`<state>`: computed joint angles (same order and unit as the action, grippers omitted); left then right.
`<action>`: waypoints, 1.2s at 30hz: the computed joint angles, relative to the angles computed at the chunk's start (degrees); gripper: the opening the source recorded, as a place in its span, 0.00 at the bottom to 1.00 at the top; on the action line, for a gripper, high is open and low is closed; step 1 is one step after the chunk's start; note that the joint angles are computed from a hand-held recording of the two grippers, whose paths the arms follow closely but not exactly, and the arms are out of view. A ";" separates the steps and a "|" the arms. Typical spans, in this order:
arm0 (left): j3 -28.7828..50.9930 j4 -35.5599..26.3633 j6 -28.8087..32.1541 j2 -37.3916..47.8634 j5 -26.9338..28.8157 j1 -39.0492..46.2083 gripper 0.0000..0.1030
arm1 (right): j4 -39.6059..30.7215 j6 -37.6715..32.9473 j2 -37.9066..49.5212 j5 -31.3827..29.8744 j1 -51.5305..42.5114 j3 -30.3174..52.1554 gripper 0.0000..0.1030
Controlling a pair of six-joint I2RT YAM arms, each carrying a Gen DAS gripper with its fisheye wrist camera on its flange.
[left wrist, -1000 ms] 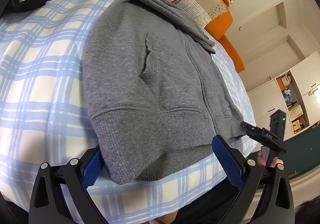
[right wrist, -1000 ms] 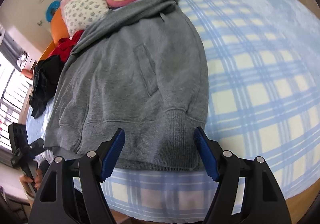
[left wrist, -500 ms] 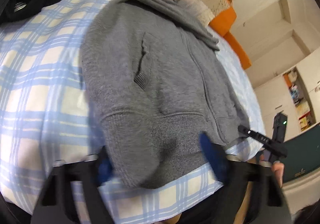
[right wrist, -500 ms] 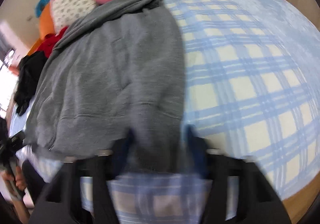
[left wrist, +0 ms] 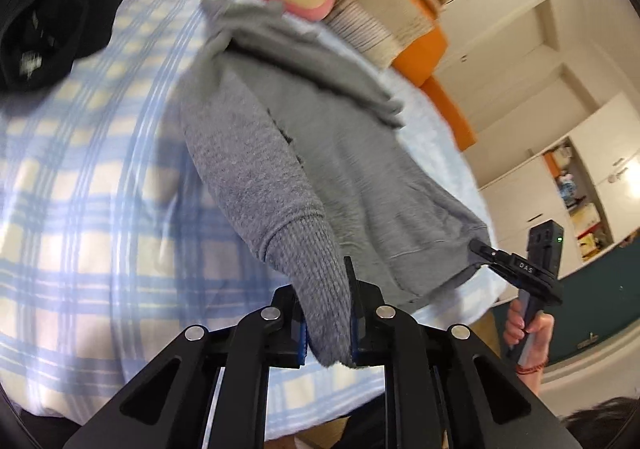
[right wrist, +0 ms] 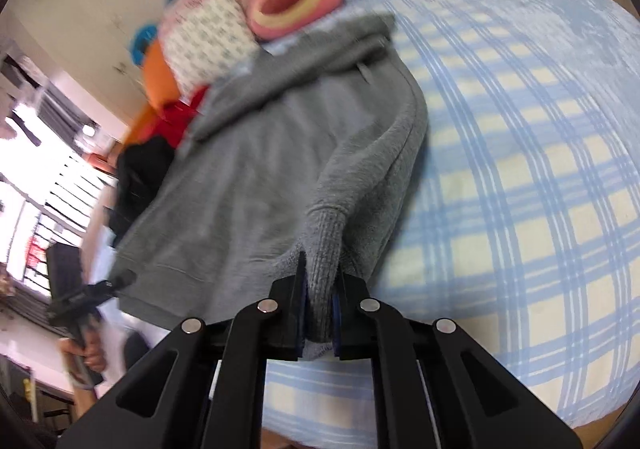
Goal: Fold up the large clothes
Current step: 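Grasp the grey hoodie hem ribbing with the left tool while the right tool grasps it too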
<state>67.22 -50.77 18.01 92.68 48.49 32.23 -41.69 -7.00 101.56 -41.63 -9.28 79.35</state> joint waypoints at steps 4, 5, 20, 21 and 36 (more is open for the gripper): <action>4.45 -6.39 3.80 -2.38 2.43 2.38 0.16 | -3.87 -0.72 -2.71 -3.77 -1.06 3.69 0.09; 5.42 -8.10 4.95 -3.02 3.14 3.20 0.16 | -4.88 -0.89 -3.24 -4.70 -1.39 4.90 0.09; -1.97 -4.00 5.90 -10.14 -12.11 4.44 0.38 | -6.90 -2.24 -2.15 -5.38 -4.41 2.45 0.09; -3.46 -1.82 5.12 -9.69 -14.18 3.29 0.47 | -6.48 -2.22 -2.12 -4.77 -4.24 2.15 0.09; -11.07 10.94 -7.64 -2.23 -15.99 -8.36 0.55 | -3.29 -6.81 -1.25 7.60 -1.85 -1.05 0.11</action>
<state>56.15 -39.83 10.37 90.44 32.49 23.86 -44.97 -13.80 100.32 -34.04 -11.13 78.30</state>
